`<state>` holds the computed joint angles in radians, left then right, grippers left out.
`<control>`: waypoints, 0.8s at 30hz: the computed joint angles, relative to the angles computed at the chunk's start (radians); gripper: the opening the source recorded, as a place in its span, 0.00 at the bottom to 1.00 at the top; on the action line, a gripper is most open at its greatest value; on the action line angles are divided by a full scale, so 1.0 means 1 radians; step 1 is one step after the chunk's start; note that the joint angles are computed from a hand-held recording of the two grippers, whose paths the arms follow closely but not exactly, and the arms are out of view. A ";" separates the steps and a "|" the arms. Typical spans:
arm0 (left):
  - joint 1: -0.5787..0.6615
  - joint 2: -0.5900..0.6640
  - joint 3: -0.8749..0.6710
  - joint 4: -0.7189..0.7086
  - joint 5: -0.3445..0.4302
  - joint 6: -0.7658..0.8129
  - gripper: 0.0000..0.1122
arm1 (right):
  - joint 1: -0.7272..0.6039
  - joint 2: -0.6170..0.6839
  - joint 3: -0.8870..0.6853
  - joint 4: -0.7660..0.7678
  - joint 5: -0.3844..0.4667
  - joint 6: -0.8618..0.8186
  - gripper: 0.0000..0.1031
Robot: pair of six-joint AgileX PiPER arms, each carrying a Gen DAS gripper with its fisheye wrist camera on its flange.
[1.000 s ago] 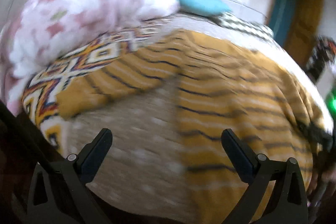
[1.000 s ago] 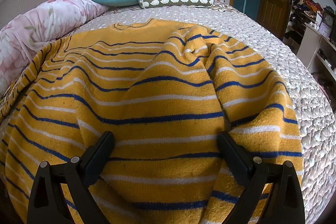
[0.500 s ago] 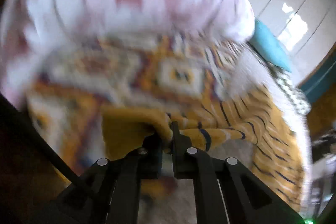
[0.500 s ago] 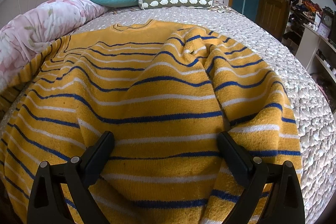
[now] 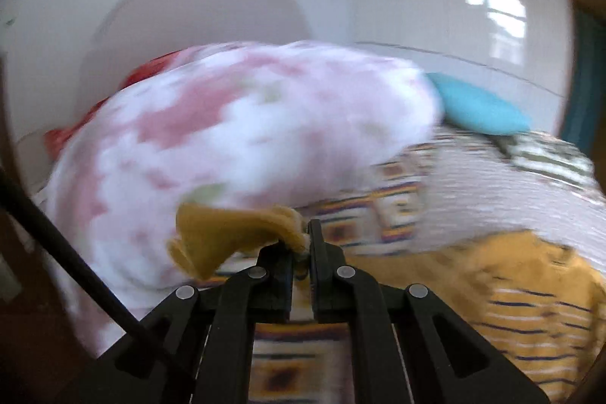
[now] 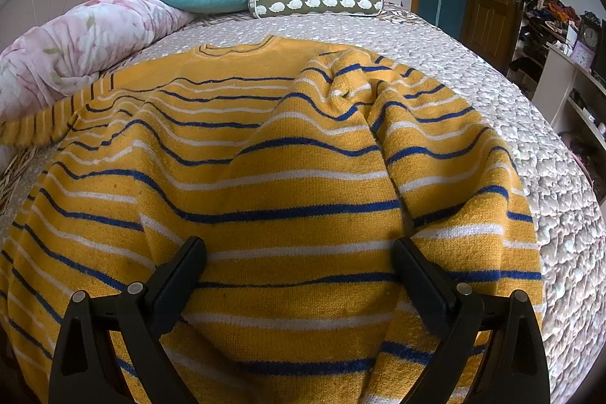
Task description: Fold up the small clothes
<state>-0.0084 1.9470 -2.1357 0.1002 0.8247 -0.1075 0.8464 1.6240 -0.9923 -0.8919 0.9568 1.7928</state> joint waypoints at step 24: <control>-0.301 -0.242 0.468 -0.335 0.018 0.401 0.66 | 0.016 -0.023 0.029 -0.036 -0.017 0.060 0.97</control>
